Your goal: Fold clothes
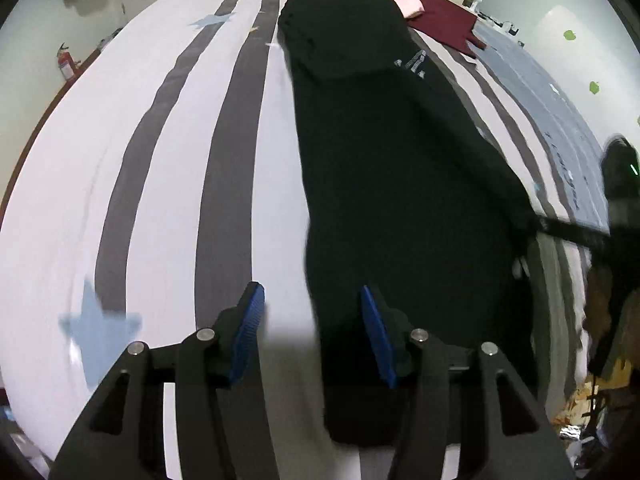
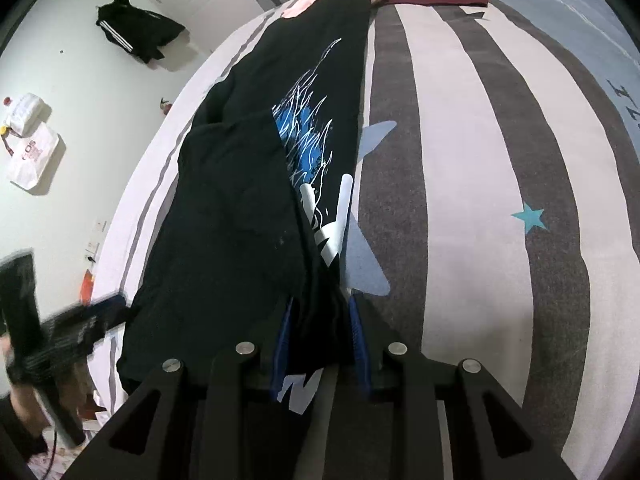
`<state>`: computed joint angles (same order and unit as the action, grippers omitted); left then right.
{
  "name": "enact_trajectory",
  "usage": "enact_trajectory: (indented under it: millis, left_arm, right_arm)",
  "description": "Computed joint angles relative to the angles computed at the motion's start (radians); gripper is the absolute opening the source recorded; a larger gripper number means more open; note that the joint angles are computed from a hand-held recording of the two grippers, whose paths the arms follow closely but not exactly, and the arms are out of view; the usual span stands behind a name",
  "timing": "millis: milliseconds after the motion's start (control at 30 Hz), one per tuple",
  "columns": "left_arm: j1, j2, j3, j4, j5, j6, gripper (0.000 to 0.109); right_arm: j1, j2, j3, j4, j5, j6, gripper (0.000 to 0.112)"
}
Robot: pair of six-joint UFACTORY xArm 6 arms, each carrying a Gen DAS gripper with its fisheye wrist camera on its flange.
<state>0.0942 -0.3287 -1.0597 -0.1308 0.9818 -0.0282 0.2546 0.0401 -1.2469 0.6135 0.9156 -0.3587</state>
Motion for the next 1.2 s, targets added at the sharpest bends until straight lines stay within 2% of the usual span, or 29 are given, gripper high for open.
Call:
enact_trajectory:
  millis: [100,333,467,567,600,667,700,733,833,933,1033,1133,1200]
  left_arm:
    - [-0.016,-0.07,0.042,-0.024,0.01,-0.006,0.05]
    - [-0.043,-0.135,0.106,-0.085,0.013,0.018,0.052]
    - [-0.067,-0.162,0.162,-0.018,-0.006,-0.028,0.052]
    - [-0.071,-0.151,0.181,0.033,-0.053,-0.07,0.052]
    - [-0.069,-0.139,0.177,0.04,-0.069,-0.075,0.05]
    - [-0.062,-0.12,0.167,0.045,-0.09,-0.075,0.029]
    - [-0.059,-0.116,0.163,0.047,-0.093,-0.073,0.023]
    - [-0.046,-0.119,0.161,0.032,-0.093,-0.064,0.013]
    - [0.043,-0.15,0.166,-0.075,-0.091,-0.057,0.007]
    - [0.157,-0.172,0.192,-0.211,-0.084,-0.053,0.007]
    - [0.23,-0.171,0.225,-0.294,-0.078,-0.05,0.007]
    - [0.256,-0.149,0.24,-0.373,-0.07,-0.006,0.007]
    - [0.267,-0.143,0.223,-0.36,-0.054,0.023,0.008]
  right_arm:
    - [0.006,-0.009,0.005,-0.015,-0.004,0.001,0.027]
    - [0.016,-0.036,0.026,-0.043,-0.015,0.015,0.028]
    - [0.016,-0.041,0.037,-0.047,-0.028,0.014,0.028]
    - [0.028,-0.086,0.081,-0.054,-0.039,0.029,0.028]
    - [0.031,-0.097,0.091,-0.057,-0.04,0.029,0.028]
    - [0.035,-0.112,0.104,-0.063,-0.042,0.026,0.028]
    - [0.036,-0.119,0.11,-0.066,-0.042,0.025,0.028]
    - [0.037,-0.126,0.115,-0.068,-0.042,0.024,0.028]
    - [0.04,-0.141,0.125,-0.069,-0.041,0.027,0.028]
    - [0.053,-0.156,0.129,-0.069,-0.038,0.031,0.028]
    - [0.079,-0.153,0.122,-0.076,-0.037,0.043,0.028]
    - [0.103,-0.136,0.109,-0.094,-0.035,0.066,0.028]
    - [0.115,-0.12,0.094,-0.109,-0.035,0.084,0.028]
